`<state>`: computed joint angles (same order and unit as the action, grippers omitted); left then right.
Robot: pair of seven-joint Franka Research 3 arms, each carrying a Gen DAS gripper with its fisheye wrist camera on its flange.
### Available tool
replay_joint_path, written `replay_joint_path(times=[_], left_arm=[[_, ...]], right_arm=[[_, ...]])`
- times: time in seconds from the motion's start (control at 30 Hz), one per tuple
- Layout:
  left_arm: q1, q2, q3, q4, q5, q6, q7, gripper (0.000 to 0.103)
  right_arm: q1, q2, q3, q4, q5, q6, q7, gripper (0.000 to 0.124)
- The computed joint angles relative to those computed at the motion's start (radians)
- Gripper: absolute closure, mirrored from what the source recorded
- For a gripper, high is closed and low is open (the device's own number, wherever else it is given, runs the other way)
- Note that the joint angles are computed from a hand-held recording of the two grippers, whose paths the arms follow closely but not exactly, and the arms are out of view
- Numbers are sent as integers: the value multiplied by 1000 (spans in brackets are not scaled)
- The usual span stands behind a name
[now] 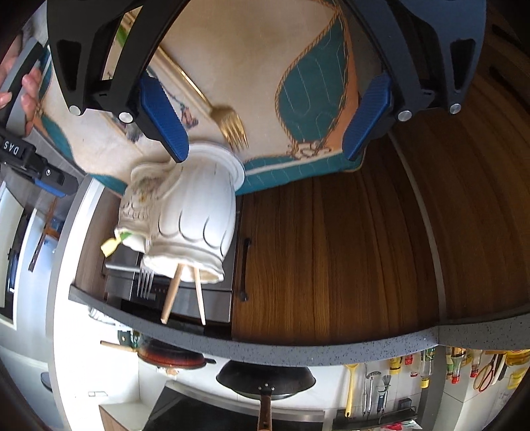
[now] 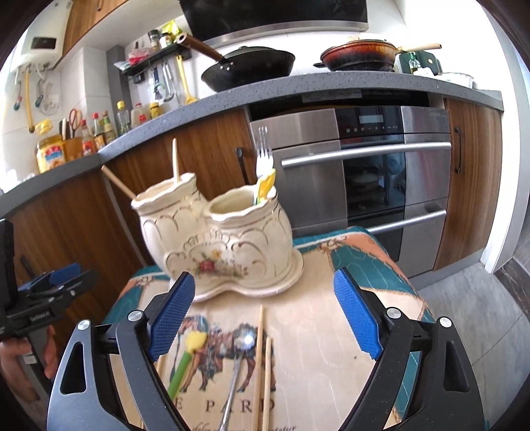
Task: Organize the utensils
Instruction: 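Withdraw both open tools from the holder toward the placemat, then close the right tool on the gold fork on the placemat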
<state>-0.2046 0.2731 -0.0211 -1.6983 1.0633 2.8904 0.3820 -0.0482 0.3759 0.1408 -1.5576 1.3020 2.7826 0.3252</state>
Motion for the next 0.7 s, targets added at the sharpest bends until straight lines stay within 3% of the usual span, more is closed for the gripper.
replay_joint_path(times=[0.2,0.37,0.53,0.7], left_arm=[[24,-31,-37,-71,-115,-27,112,10],[36,-64,-28,-121,-119,-19,93,10],[53,-74,-12,-143,-101,39,38,9],[19,-70,34,-125,197,33,-231,9]], right_arm=[[19,-37,-16,-62,-65,-27,29,38],[52,-74,-29,-108,-182,-121,90,39],[119,-64,-52,-92,-403,-202,208,73],[167,-12,-61,-21,-596,-286,346,95]])
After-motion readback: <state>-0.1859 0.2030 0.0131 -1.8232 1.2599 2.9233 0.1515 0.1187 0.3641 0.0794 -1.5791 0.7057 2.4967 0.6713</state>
